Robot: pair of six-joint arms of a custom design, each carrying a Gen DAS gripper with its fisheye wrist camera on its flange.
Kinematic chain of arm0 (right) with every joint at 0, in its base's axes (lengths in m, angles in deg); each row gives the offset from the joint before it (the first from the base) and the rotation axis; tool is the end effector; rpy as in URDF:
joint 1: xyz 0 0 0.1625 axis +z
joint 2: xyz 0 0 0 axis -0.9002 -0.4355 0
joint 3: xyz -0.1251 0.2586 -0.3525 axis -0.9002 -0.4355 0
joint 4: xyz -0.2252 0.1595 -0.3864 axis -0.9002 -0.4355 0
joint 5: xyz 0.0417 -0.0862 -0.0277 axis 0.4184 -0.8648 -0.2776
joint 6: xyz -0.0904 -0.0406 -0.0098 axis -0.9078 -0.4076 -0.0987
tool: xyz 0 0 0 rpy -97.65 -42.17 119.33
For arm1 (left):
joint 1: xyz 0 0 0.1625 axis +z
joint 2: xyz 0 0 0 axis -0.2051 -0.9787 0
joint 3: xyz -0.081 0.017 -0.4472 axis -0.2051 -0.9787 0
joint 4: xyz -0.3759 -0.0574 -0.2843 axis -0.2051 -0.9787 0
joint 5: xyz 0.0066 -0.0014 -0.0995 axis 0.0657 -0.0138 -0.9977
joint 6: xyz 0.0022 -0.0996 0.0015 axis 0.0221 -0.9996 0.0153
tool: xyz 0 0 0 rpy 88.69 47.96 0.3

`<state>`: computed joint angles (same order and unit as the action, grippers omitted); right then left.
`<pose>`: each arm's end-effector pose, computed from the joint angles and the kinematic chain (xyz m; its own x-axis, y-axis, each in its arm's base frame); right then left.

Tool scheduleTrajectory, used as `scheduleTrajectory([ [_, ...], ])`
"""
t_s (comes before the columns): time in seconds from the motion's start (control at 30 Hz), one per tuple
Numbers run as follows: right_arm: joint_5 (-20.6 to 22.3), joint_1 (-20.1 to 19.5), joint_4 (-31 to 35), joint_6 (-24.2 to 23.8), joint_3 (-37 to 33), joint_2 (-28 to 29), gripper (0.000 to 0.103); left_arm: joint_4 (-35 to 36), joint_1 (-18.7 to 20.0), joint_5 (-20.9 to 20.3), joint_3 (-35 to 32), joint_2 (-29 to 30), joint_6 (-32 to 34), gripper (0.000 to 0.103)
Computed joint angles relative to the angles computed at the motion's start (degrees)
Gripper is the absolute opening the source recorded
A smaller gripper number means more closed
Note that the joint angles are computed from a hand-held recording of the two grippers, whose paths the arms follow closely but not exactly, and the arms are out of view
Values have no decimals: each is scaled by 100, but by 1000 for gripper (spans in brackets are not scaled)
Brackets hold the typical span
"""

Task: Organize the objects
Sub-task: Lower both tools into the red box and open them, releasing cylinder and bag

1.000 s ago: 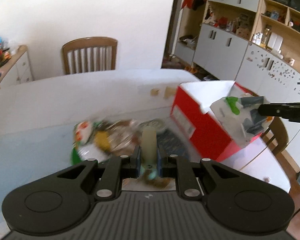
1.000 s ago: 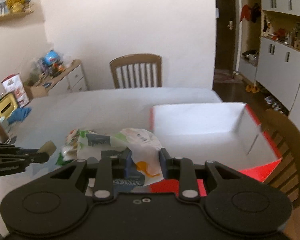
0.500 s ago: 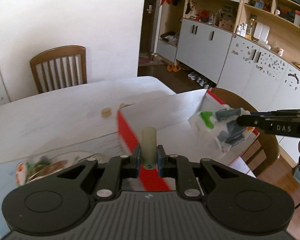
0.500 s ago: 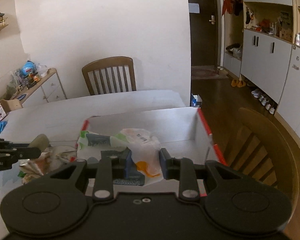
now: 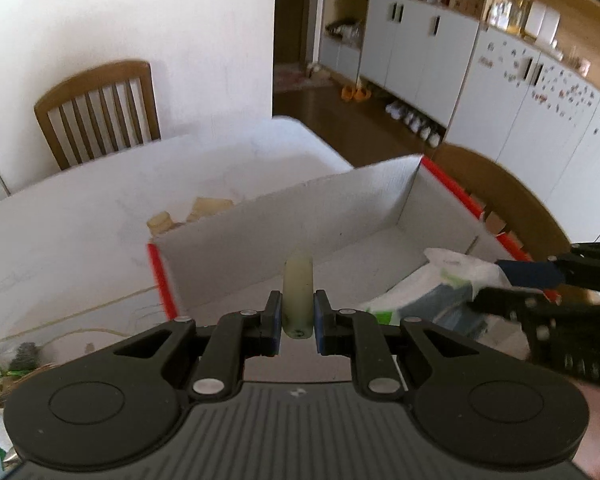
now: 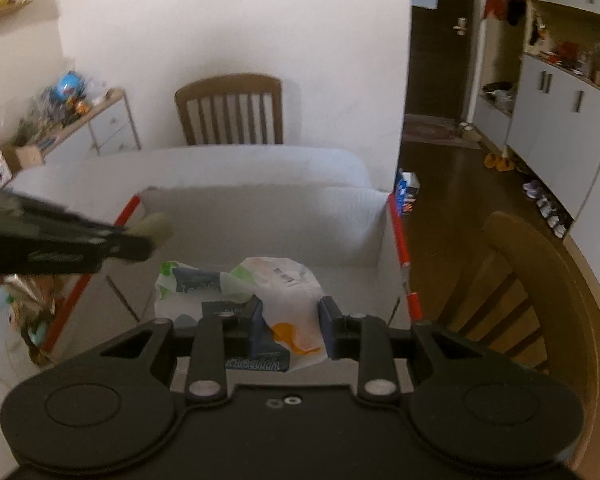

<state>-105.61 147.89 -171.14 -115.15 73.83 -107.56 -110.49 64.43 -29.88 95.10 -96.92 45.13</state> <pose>0.0275 -0.8125 0.3469 -0.6686 -0.4500 0.5920 -0.7043 0.6387 -0.3099 -0.3921 -0.8521 -0.0072 -0.7441 0.1425 -0.6526 0.4940 0.7750 -0.3940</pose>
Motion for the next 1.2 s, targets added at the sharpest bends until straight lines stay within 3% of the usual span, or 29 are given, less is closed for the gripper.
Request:
scheduleTrajectory([
  [0.2,-244,41,463,-221,-352,261,28,1291,148,-33,-1158,614,-507,15],
  [0.4,-438,51,838,-368,-592,442,28,2129,288,-393,-1957,996,-935,16],
  [0.77,-783,6,1245,-304,-784,608,33,2689,344,-341,-2786,1408,-1217,17],
  [0.83,-745,-12,1201,-309,-749,575,38,2689,352,-325,-2740,1380,-1256,23],
  [1.0,-611,-41,1098,-389,-719,498,50,2218,324,-279,-2306,1173,-1250,55],
  [1.2,-483,-43,1245,-259,-851,451,52,1781,231,-275,-1924,953,-1194,56],
])
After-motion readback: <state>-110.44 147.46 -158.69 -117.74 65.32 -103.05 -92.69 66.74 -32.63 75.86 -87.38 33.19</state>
